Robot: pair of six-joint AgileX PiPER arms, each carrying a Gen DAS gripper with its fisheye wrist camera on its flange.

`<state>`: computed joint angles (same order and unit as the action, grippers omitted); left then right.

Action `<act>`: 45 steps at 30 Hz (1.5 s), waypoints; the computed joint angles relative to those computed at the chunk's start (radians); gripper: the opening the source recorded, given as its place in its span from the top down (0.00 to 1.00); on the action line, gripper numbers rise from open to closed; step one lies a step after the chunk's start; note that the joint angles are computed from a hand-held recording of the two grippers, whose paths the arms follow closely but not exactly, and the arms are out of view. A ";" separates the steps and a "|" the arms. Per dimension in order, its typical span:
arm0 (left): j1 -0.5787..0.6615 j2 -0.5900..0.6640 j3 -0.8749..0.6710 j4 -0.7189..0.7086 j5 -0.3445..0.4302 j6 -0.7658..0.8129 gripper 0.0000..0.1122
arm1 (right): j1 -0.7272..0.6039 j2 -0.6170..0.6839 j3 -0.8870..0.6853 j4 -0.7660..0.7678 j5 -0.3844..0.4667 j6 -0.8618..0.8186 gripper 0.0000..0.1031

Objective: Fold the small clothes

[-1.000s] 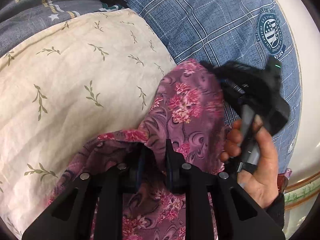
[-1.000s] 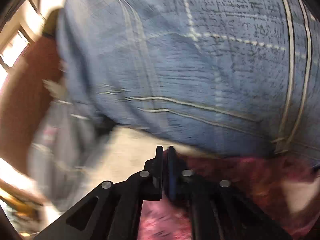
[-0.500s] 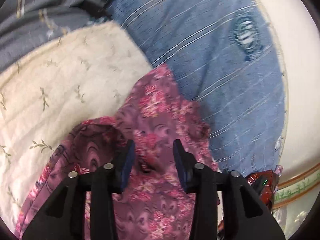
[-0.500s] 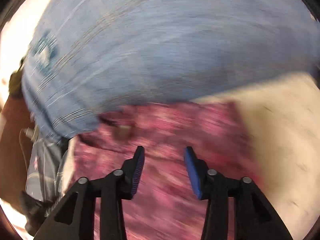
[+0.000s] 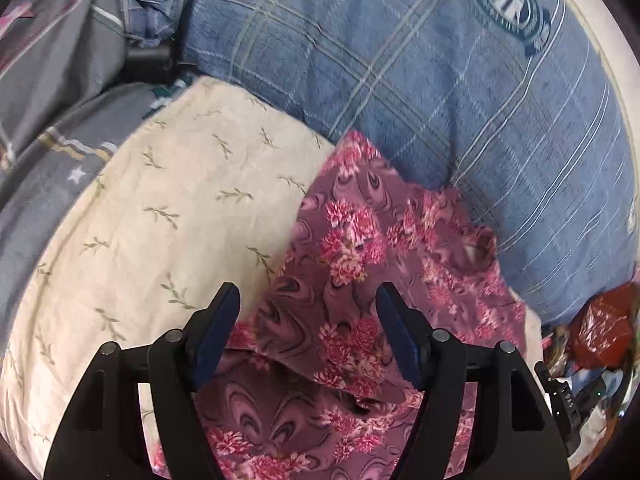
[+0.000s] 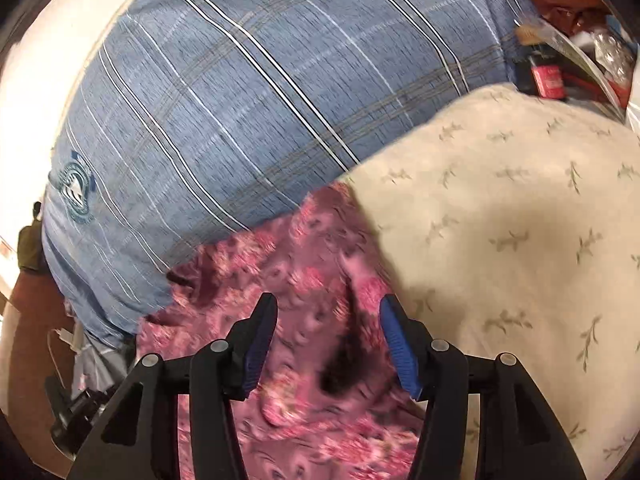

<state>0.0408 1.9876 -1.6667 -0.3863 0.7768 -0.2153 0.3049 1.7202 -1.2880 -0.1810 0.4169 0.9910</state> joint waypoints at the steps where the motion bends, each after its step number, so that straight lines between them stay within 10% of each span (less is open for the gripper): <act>1: -0.003 0.025 -0.024 -0.004 0.026 -0.003 0.38 | 0.009 0.035 -0.036 0.010 0.041 -0.029 0.45; 2: -0.009 0.047 -0.049 0.009 0.054 -0.022 0.38 | 0.016 0.058 -0.062 0.034 0.061 -0.082 0.47; 4: -0.023 0.033 -0.027 0.041 0.032 -0.031 0.38 | 0.031 0.099 -0.125 0.094 0.097 -0.248 0.93; 5: -0.025 0.014 -0.001 0.044 0.005 -0.023 0.38 | 0.034 0.096 -0.138 0.097 0.093 -0.281 0.95; 9: -0.046 0.028 -0.003 0.147 0.006 -0.062 0.38 | 0.020 -0.005 -0.039 -0.088 -0.058 -0.074 0.95; 13: -0.084 0.036 -0.022 0.275 0.033 -0.084 0.38 | 0.002 0.104 -0.103 -0.058 0.128 -0.162 0.94; 20: -0.077 -0.043 0.080 0.178 -0.007 -0.006 0.38 | 0.021 -0.099 0.104 -0.171 -0.087 -0.016 0.79; 25: -0.189 -0.013 0.055 0.419 0.049 -0.140 0.37 | 0.020 0.011 0.017 0.042 0.020 -0.259 0.79; 30: -0.056 -0.180 0.218 0.156 0.107 0.063 0.37 | 0.018 -0.127 0.059 0.133 0.130 -0.311 0.66; 45: 0.489 -0.620 0.964 -0.180 0.326 0.737 0.35 | 0.403 -0.861 0.710 -0.108 0.432 0.256 0.55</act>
